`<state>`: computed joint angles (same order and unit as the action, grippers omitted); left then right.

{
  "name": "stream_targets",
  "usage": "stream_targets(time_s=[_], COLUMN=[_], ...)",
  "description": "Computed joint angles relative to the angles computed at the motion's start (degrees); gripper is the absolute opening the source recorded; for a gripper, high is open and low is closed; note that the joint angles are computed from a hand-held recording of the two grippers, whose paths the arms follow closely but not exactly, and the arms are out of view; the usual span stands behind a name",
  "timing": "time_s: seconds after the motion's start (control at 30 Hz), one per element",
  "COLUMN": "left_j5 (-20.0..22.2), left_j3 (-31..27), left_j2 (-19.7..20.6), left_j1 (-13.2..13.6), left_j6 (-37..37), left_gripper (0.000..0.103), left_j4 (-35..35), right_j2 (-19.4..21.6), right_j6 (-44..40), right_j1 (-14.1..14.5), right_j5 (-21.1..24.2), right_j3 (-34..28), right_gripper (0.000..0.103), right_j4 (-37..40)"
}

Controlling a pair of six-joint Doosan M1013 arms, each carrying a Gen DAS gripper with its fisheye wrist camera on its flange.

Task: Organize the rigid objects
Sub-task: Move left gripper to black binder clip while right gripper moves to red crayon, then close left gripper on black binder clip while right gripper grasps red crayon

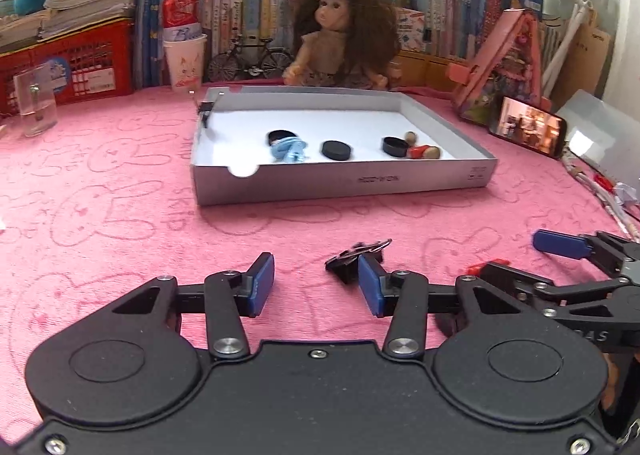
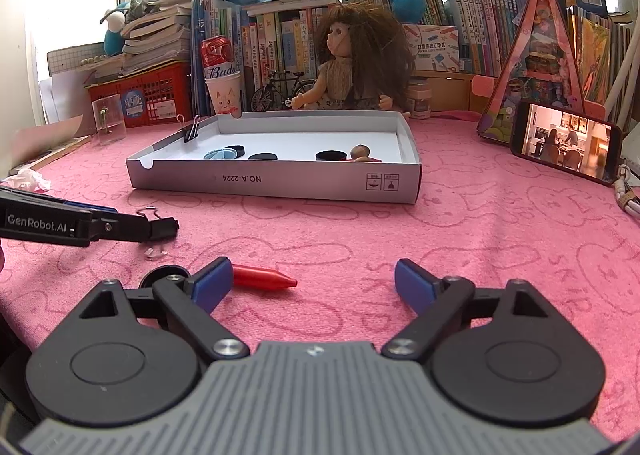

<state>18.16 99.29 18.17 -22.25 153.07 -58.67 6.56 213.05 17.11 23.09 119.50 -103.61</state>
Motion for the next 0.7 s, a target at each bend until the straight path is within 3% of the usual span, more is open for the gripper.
stream_targets(time_s=[0.17,0.27,0.4,0.53,0.7], left_j5=[-3.1,-1.0,0.9,1.4,0.9], left_j3=[-0.4,0.1,1.1,1.0,0.1], left_j2=[0.2,0.0,-0.7,-0.7,-0.2], left_j1=[0.0,0.8,0.8,0.1,-1.0], left_j6=[-9.3,-1.8,7.1,5.1,-1.4], left_gripper=[0.044,0.044,0.047,0.048,0.049], left_j4=[8.3,0.3,-8.0,-6.1,-2.1], right_j2=[0.1,0.1,-0.2,-0.1,-0.6], right_j6=[-0.3,0.1,5.2,-3.2,-15.4], right_j1=[0.2,0.1,0.2,0.6,-0.1], right_j5=[0.1,0.1,-0.3,-0.8,-3.2], right_j3=[-0.1,-0.1,0.5,-0.7,-2.3], right_gripper=[0.094,0.094,0.092,0.083,0.082], right_j4=[0.2,-0.2,-6.3,0.4,15.8])
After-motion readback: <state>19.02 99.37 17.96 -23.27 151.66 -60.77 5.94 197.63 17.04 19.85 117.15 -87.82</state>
